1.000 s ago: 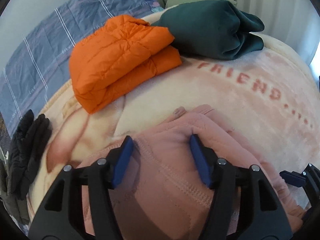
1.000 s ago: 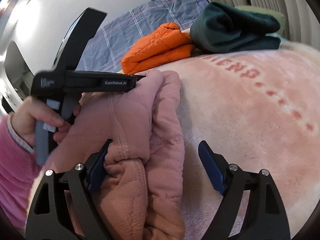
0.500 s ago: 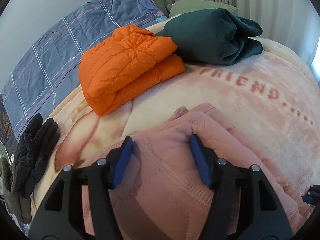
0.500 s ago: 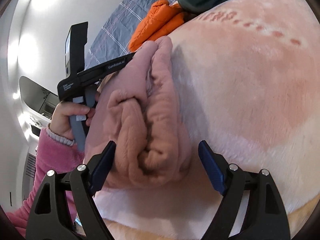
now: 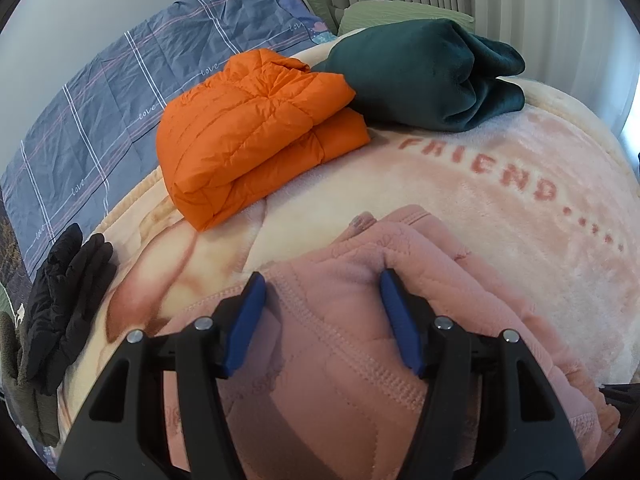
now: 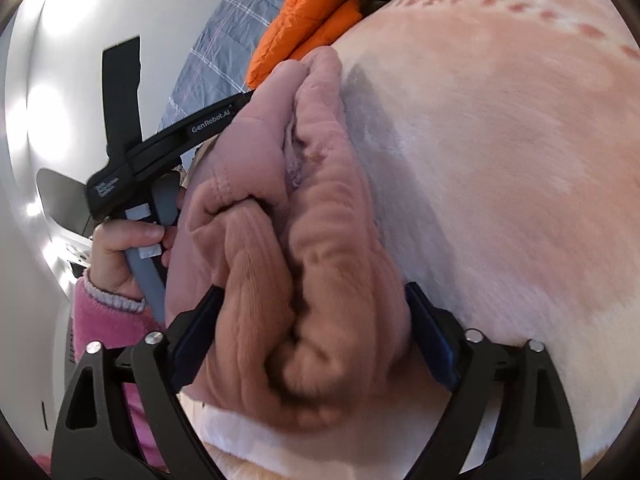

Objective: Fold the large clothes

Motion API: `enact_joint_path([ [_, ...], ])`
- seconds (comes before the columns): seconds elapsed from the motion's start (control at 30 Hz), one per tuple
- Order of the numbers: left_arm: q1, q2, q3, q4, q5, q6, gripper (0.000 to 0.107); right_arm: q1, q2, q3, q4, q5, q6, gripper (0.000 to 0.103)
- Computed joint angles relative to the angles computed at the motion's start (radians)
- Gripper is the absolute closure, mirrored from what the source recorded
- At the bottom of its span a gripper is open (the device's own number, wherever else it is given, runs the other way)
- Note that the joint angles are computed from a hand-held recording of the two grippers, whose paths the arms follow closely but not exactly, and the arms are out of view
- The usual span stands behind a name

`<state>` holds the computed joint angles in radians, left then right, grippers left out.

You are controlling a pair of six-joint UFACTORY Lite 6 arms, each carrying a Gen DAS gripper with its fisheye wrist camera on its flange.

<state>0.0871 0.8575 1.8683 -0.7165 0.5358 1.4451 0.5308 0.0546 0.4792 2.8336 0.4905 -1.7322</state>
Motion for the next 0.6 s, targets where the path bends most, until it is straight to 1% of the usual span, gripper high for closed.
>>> enact_joint_path([
  [0.03, 0.000, 0.002, 0.003, 0.001, 0.003, -0.002, 0.045, -0.001, 0.014, 0.017, -0.005, -0.002, 0.005, 0.009],
  [0.13, 0.001, 0.012, 0.020, 0.010, 0.013, -0.014, 0.045, -0.011, 0.018, 0.028, -0.037, -0.006, 0.032, 0.009],
  [0.2, 0.004, 0.021, 0.037, 0.015, 0.028, -0.025, 0.045, -0.005, 0.016, 0.035, -0.014, -0.037, -0.001, 0.018],
  [0.23, 0.004, 0.027, 0.049, 0.021, 0.037, -0.035, 0.045, 0.004, 0.016, 0.044, 0.023, -0.059, -0.048, 0.025],
  [0.27, 0.002, 0.028, 0.050, 0.023, 0.038, -0.039, 0.045, 0.020, 0.020, 0.047, 0.092, -0.071, -0.137, 0.029],
  [0.3, 0.002, 0.029, 0.056, 0.024, 0.046, -0.044, 0.045, 0.031, 0.001, 0.009, 0.138, -0.055, -0.183, 0.030],
  [0.33, 0.007, 0.032, 0.073, 0.022, 0.073, -0.047, 0.044, 0.056, -0.008, -0.011, 0.192, -0.039, -0.212, 0.032],
  [0.37, 0.016, 0.036, 0.096, 0.018, 0.110, -0.051, 0.044, 0.060, -0.013, -0.020, 0.205, -0.031, -0.219, 0.034],
  [0.4, 0.029, 0.043, 0.129, 0.010, 0.161, -0.057, 0.044, 0.064, -0.016, -0.024, 0.217, -0.026, -0.231, 0.034],
  [0.43, 0.054, 0.057, 0.183, -0.012, 0.240, -0.066, 0.043, 0.069, -0.017, -0.029, 0.231, -0.021, -0.246, 0.034],
  [0.5, 0.103, 0.061, 0.246, -0.054, 0.343, -0.087, 0.038, 0.078, -0.010, -0.030, 0.262, -0.014, -0.273, 0.034],
  [0.6, 0.173, 0.011, 0.236, -0.119, 0.401, -0.031, 0.036, 0.092, -0.009, -0.039, 0.294, -0.003, -0.298, 0.033],
])
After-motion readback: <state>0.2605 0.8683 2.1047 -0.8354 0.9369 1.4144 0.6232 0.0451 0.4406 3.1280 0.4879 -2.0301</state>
